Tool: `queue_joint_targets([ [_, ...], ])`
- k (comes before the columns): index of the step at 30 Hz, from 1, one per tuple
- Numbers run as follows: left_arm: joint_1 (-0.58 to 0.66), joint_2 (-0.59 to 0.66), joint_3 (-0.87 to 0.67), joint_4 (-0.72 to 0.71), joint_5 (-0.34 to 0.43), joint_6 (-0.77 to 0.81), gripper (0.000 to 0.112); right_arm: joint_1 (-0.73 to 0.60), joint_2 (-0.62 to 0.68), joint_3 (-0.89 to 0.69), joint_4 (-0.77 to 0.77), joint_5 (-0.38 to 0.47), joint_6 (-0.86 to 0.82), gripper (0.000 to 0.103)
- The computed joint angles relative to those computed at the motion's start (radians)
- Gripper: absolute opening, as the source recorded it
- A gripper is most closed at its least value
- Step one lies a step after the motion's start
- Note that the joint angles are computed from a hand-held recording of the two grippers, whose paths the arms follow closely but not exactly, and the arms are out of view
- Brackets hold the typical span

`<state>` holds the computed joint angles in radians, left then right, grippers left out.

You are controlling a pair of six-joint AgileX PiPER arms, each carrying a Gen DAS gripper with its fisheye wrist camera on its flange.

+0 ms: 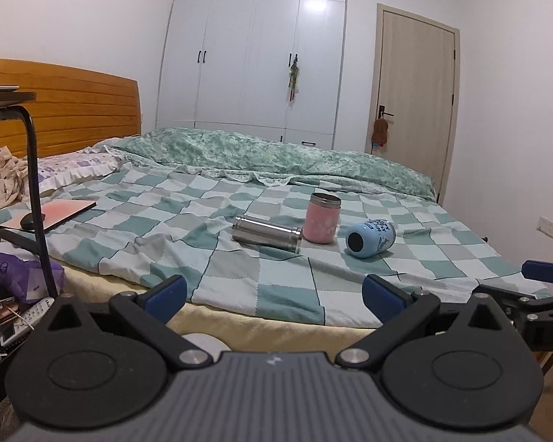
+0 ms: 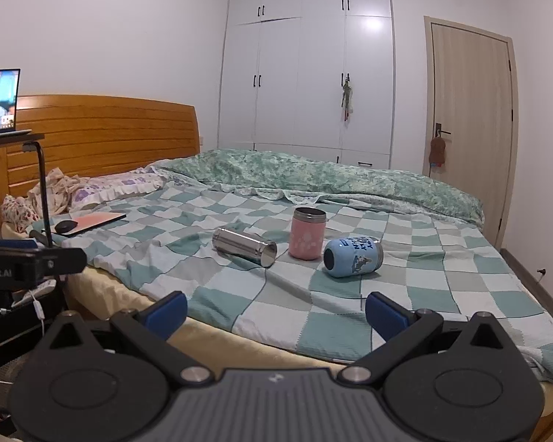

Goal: Flip cup upright

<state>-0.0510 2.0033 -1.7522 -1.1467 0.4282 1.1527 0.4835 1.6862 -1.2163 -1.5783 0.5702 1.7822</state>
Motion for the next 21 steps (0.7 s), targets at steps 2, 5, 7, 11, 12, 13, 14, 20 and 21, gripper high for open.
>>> queue_joint_targets([
  [2,-0.002,-0.003,0.0,0.012,-0.002,-0.02,0.103,0.001,0.0,0.003,-0.011,-0.008,0.022,0.103],
  [5,-0.001,-0.003,-0.001,0.016,-0.001,-0.032,0.103,0.003,0.002,0.003,-0.016,-0.021,0.031,0.103],
  [7,-0.004,-0.007,0.005,0.023,-0.003,-0.037,0.103,0.008,0.006,0.0,-0.019,-0.016,0.031,0.103],
  [11,-0.006,0.001,-0.013,0.067,0.002,-0.083,0.103,0.009,0.007,-0.001,-0.013,-0.017,0.032,0.103],
  [12,-0.006,0.003,-0.017,0.073,0.005,-0.092,0.103,0.009,0.008,0.0,-0.011,-0.016,0.033,0.103],
  [13,-0.006,0.003,-0.017,0.077,0.006,-0.098,0.103,0.009,0.01,-0.002,-0.009,-0.014,0.033,0.103],
  [14,-0.006,0.005,-0.022,0.086,0.009,-0.11,0.103,0.01,0.01,-0.002,-0.006,-0.013,0.032,0.103],
  [20,-0.012,0.008,-0.03,0.144,0.008,-0.17,0.103,0.012,0.015,-0.008,0.006,-0.012,0.02,0.103],
  [21,-0.014,0.007,-0.03,0.15,0.006,-0.174,0.103,0.012,0.016,-0.009,0.007,-0.011,0.02,0.103],
])
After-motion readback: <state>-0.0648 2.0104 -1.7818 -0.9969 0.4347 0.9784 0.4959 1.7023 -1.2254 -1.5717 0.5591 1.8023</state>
